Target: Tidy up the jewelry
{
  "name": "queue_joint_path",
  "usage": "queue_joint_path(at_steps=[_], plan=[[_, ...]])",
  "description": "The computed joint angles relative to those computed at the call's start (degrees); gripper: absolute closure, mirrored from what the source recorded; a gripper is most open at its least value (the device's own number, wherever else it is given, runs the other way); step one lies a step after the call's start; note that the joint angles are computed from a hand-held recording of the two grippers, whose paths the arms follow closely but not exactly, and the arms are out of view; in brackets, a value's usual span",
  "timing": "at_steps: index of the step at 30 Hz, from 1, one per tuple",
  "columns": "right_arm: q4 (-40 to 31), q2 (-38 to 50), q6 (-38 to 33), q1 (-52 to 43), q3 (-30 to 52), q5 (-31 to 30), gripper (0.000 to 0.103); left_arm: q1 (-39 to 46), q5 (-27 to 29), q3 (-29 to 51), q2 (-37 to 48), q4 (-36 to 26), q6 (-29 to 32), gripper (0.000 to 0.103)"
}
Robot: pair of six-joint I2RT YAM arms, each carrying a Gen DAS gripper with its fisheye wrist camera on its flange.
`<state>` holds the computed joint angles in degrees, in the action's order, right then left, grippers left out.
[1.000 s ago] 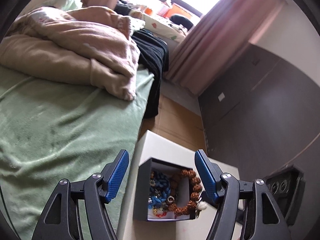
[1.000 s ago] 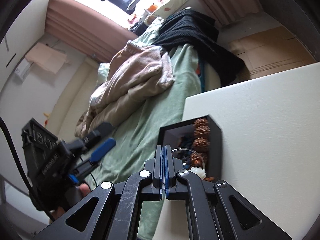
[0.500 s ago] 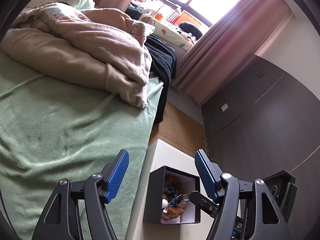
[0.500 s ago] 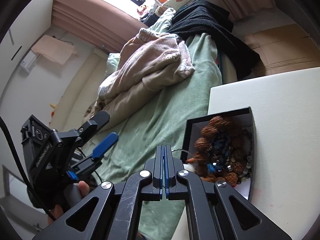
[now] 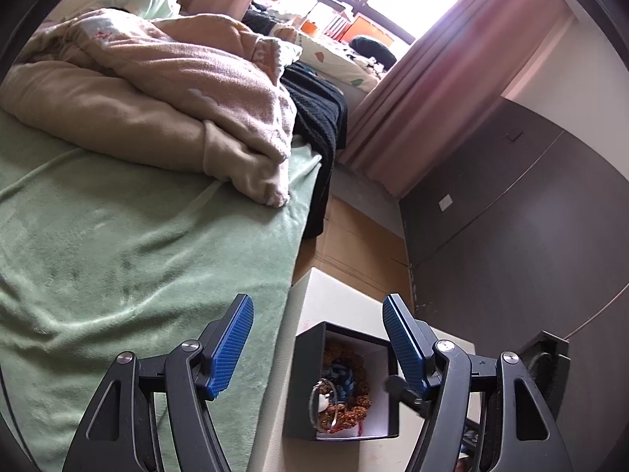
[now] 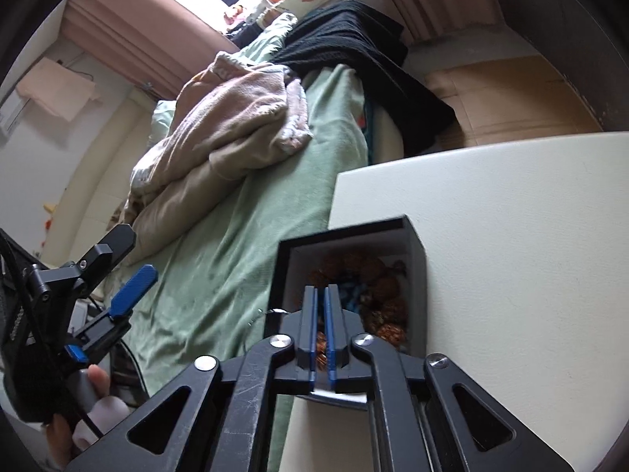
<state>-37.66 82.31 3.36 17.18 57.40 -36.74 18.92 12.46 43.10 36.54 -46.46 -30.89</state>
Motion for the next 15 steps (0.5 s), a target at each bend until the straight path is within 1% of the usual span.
queue_joint_path(at_steps=[1,3,4,6,9,10,12,15], plan=[[-0.6,-0.2,-0.4,-0.6,0.0,0.3,0.087,0.1,-0.7,0.2,0.6,-0.8,0.4,0.034],[-1.5,-1.3,-1.5,-2.8,-0.5,0.4,0.069,0.5,-1.7,0.2,1.8,-2.4,1.1,0.034],[-2.0,-2.1,-2.1,-4.3,-0.9,-0.1,0.067,0.8,-1.6,0.0,2.2,-2.8,1.3,0.034],[-3.5,-3.0,-3.6,-7.1,-0.9,-0.8,0.064,0.8,-1.7,-0.3,2.9,-3.9,1.7,0.034],[-6.3,-4.3,-6.0,-11.1,-0.4,-0.9,0.063,-2.7,-3.3,-0.7,4.6,-5.2,1.4,0.034],[-7.1,-4.9,-6.7,-12.6,-0.4,-1.0,0.061,-3.9,-3.2,-1.0,5.2,-5.2,1.0,0.034],[-8.6,-5.8,-7.9,-15.4,-0.4,-1.2,0.054,-6.0,-1.9,-2.0,6.4,-5.0,-0.1,0.034],[-11.1,-6.3,-9.4,-19.0,-0.1,-1.3,0.053,-10.7,-1.9,-2.8,9.1,-4.0,-2.5,0.034]])
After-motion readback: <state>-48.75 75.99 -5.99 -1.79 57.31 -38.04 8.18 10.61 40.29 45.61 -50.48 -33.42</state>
